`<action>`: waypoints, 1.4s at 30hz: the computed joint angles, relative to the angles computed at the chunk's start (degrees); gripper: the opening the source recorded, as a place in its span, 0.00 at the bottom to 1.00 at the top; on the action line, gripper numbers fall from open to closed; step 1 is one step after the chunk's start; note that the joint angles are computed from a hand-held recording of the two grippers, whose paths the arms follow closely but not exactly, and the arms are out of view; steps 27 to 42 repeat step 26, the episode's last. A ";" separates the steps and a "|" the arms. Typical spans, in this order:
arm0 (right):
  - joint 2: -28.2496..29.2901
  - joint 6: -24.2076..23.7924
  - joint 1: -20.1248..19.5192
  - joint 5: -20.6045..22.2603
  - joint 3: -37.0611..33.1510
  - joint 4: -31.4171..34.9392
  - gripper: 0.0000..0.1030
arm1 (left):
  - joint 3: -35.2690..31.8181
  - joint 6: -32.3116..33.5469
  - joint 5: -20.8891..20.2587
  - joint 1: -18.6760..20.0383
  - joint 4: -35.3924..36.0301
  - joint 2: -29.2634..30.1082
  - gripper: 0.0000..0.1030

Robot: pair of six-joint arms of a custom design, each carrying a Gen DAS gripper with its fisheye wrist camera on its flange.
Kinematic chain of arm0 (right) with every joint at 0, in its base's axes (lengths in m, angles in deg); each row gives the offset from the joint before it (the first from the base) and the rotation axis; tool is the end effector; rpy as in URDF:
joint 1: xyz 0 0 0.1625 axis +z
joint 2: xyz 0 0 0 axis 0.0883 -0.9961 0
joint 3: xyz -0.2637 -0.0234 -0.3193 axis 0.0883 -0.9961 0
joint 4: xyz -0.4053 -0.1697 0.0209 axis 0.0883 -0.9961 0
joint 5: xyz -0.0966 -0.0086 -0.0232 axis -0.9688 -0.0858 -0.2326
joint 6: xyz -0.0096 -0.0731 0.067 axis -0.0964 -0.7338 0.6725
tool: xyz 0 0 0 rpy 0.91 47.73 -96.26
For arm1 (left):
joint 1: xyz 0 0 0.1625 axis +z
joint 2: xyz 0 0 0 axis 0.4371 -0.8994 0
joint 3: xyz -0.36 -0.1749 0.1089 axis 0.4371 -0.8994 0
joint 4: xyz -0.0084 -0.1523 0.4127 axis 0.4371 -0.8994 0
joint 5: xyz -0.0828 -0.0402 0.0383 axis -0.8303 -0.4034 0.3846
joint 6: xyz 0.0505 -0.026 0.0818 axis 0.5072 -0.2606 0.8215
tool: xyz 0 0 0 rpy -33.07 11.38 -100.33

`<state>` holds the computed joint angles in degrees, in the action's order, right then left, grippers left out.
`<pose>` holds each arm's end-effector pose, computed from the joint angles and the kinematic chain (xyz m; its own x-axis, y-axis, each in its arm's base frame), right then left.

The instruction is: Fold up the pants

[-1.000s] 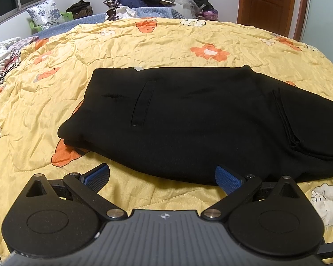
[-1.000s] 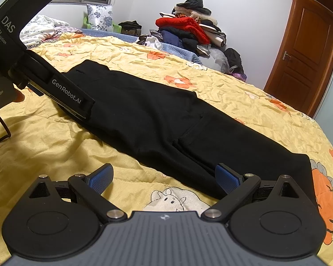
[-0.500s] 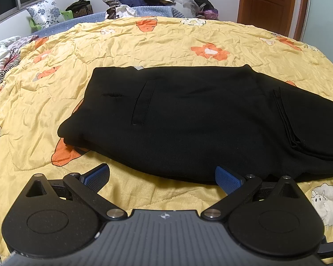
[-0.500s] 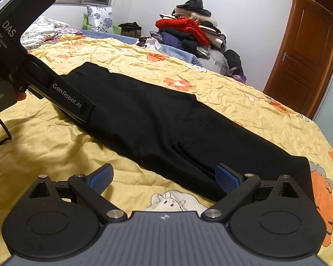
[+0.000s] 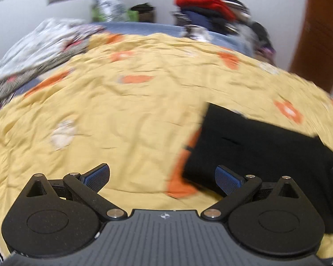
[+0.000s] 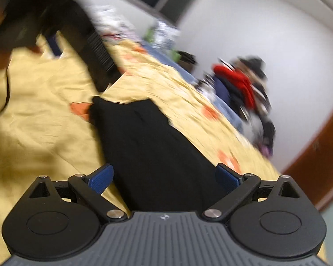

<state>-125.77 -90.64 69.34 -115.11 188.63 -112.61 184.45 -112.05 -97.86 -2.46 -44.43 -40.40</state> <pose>0.0381 -0.4780 0.1838 0.0939 -0.7604 0.6427 -0.9831 -0.1726 -0.0606 -0.2660 -0.3496 0.0172 -0.5168 -0.6988 -0.4946 0.1715 0.4814 -0.8595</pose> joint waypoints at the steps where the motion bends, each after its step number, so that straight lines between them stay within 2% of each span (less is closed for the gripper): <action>1: 1.93 -1.78 0.77 -0.52 0.25 -2.24 0.96 | 1.35 -0.85 -0.44 -0.15 -0.58 -1.58 0.98; 4: 6.65 -6.75 2.87 -3.10 0.18 -6.43 0.96 | 5.99 -0.16 -0.08 -0.50 -6.18 -6.39 0.97; 7: 11.54 -10.39 3.83 -2.93 -0.15 -13.21 0.95 | 9.76 3.02 1.02 -0.45 -14.57 -9.38 0.97; 9: 13.31 -9.72 4.74 -3.12 -1.27 -14.73 0.95 | 11.13 5.58 1.74 0.20 -19.34 -9.93 0.97; 11: 15.20 -9.87 5.35 -3.03 -2.15 -16.71 0.95 | 10.78 8.00 2.27 1.03 -20.69 -9.27 0.97; 18: 16.53 -9.05 5.93 -2.47 -3.05 -16.46 0.95 | 10.79 17.57 4.08 3.30 -28.85 -6.90 0.99; 22: 16.91 -8.91 5.69 -1.94 -3.28 -16.71 0.95 | 8.86 11.03 4.55 2.81 -20.91 -5.51 0.99; 26: 17.04 -9.55 4.85 -0.31 -2.49 -18.30 0.95 | 6.18 3.79 4.22 2.20 -10.01 -4.69 0.99; 42: 17.04 -9.55 4.85 -0.31 -2.49 -18.30 0.95 | 6.18 3.79 4.22 2.20 -10.01 -4.69 0.99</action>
